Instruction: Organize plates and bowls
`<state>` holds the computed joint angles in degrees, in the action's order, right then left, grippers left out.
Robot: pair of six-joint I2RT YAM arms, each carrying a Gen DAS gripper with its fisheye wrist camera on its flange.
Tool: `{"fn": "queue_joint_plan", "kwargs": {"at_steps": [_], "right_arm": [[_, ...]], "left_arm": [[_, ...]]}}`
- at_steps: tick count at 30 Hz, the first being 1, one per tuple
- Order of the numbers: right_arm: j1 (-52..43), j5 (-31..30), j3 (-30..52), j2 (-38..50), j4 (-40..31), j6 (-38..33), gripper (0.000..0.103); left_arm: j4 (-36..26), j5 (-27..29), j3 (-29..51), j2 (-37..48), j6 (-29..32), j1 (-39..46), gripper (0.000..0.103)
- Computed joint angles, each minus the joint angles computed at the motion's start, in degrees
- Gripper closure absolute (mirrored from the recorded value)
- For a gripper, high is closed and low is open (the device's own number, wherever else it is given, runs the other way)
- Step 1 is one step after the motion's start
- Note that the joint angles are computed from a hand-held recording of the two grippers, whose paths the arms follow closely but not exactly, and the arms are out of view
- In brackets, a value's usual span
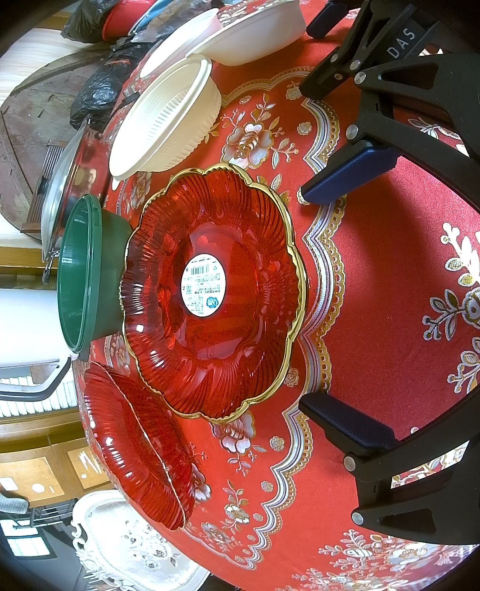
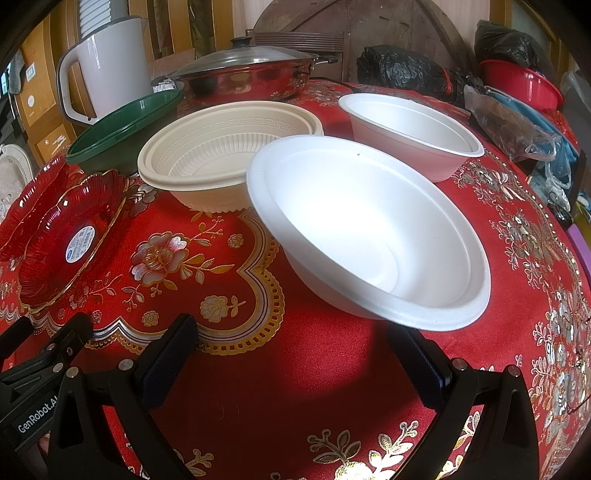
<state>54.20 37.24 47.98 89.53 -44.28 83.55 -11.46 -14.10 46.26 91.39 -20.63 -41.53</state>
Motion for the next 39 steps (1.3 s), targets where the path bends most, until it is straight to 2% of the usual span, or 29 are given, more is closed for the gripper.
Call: {"fn": "queue_joint_plan", "kwargs": {"at_steps": [5,9,13,17,21,26,31,35,39], "right_arm": [[2.03,0.94,-1.26,-1.84,1.66,-0.07,0.001],[6.23,4.34,4.05,-0.24,-5.54,2.27,0.001],[8.67,6.01,7.63,-0.33,-8.0,1.58,0.001],[11.17,6.96,10.19,-1.09,-7.72,-0.97,0.001],[10.97,6.47,11.8,-2.28,-0.68,-10.3,0.001],[7.01,1.75,16.58,0.3,8.25,-24.71,0.001],[0.95,-5.36,25.69,6.97,13.07,-35.38,0.014],[-3.36,-12.92,32.95,13.3,14.41,-39.42,0.023],[-7.08,-20.16,39.38,19.09,14.53,-40.8,0.023]], "left_arm": [[-1.48,1.19,-0.54,-1.43,1.39,0.8,0.0],[-2.58,3.05,-3.35,-6.26,1.72,1.71,0.003],[-4.07,1.89,-7.44,-15.59,3.46,2.69,0.003],[-6.9,3.96,-9.41,-22.38,6.62,6.39,0.003],[-8.86,8.76,-9.03,-26.72,12.48,14.33,0.003],[-9.19,12.52,-4.78,-25.3,19.8,23.32,0.003],[-6.27,13.96,-0.06,-19.34,25.31,30.12,0.003],[-6.68,18.27,5.94,-12.22,26.64,35.42,0.003],[-6.43,19.05,10.45,-7.03,26.89,37.64,0.003]]}}
